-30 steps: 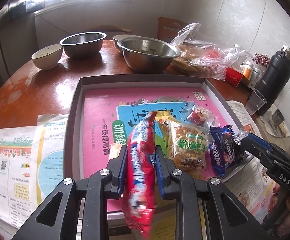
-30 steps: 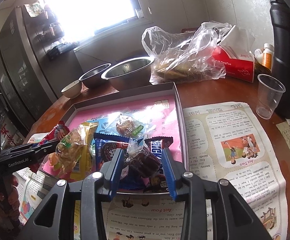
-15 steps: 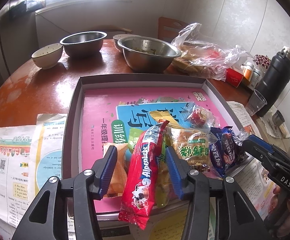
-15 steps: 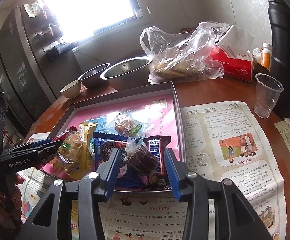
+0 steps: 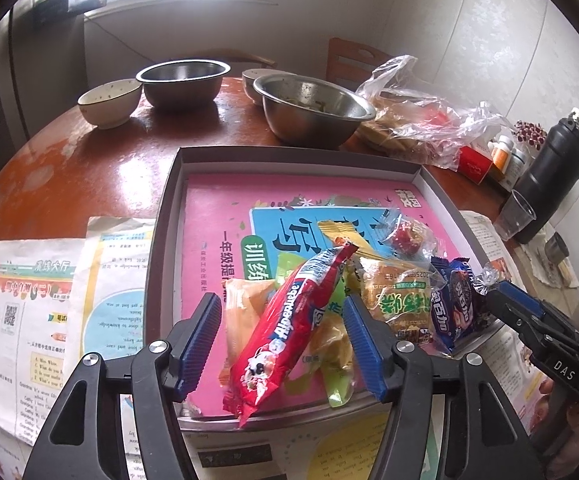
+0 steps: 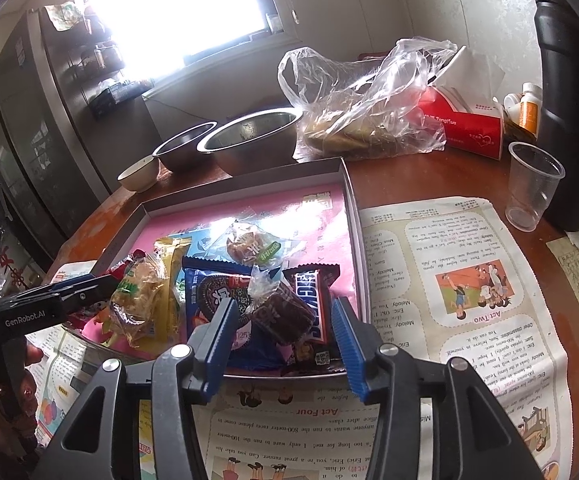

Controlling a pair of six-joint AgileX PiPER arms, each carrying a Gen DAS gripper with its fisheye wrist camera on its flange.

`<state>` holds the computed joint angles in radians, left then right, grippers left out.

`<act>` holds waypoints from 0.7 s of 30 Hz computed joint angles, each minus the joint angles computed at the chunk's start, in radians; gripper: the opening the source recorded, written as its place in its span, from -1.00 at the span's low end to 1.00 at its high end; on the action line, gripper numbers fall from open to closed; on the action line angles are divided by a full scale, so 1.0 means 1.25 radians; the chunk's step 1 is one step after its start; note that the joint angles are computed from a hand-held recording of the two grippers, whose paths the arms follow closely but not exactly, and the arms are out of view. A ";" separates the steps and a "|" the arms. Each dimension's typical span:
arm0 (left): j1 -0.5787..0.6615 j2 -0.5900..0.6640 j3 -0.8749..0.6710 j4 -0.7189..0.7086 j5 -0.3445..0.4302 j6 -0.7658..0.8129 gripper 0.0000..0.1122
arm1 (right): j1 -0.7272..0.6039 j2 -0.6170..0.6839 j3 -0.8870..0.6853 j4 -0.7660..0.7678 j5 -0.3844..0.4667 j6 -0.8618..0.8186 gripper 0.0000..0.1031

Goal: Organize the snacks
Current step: 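Lower both held snacks into the tray and open both grippers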

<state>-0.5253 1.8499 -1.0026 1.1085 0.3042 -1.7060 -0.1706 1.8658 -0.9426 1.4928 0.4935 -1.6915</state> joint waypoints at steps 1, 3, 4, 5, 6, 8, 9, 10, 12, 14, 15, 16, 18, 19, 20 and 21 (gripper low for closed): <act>0.001 -0.002 0.002 0.003 0.000 -0.004 0.17 | 0.000 0.000 0.001 0.001 -0.001 -0.002 -0.04; 0.003 -0.005 0.008 0.011 0.003 -0.016 0.21 | 0.002 0.001 0.001 0.000 -0.004 -0.002 -0.03; 0.004 -0.007 0.013 0.015 0.003 -0.024 0.24 | 0.003 0.001 0.001 0.000 -0.005 -0.002 -0.02; 0.006 -0.009 0.017 0.018 0.002 -0.029 0.24 | 0.004 0.002 0.001 -0.001 -0.007 -0.001 -0.02; 0.008 -0.012 0.022 0.024 -0.002 -0.036 0.25 | 0.005 0.002 0.001 -0.001 -0.007 0.000 -0.02; 0.011 -0.017 0.031 0.034 -0.001 -0.050 0.25 | 0.007 0.001 0.003 -0.001 -0.006 -0.002 -0.02; 0.012 -0.018 0.034 0.036 -0.001 -0.052 0.25 | 0.009 0.001 0.004 -0.002 -0.009 -0.002 -0.02; 0.014 -0.018 0.036 0.035 0.000 -0.052 0.26 | 0.010 0.000 0.005 -0.002 -0.008 -0.003 -0.02; 0.020 -0.013 0.036 0.013 -0.002 -0.030 0.26 | 0.015 0.001 0.007 -0.005 -0.010 -0.003 -0.02; 0.024 -0.010 0.038 0.012 -0.010 -0.030 0.26 | 0.023 0.003 0.009 -0.006 -0.015 -0.004 -0.02; 0.023 -0.008 0.038 0.011 -0.010 -0.028 0.26 | 0.027 0.005 0.008 -0.008 -0.020 -0.002 -0.02; 0.022 -0.006 0.036 0.006 -0.007 -0.023 0.26 | 0.031 0.005 0.010 -0.003 -0.025 -0.007 -0.01; 0.019 -0.002 0.033 0.003 -0.005 -0.017 0.26 | 0.035 0.007 0.010 -0.005 -0.028 -0.006 -0.01; 0.017 -0.001 0.032 0.003 -0.003 -0.016 0.26 | 0.037 0.005 0.013 0.003 -0.030 -0.015 -0.01; 0.017 0.000 0.031 0.002 -0.003 -0.014 0.26 | 0.039 0.004 0.014 0.004 -0.033 -0.016 -0.01; 0.017 0.001 0.031 0.001 -0.005 -0.012 0.26 | 0.042 0.002 0.017 0.007 -0.035 -0.021 0.00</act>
<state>-0.5036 1.8507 -0.9636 1.1096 0.2974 -1.7215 -0.1186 1.8687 -0.9216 1.5014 0.4496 -1.7172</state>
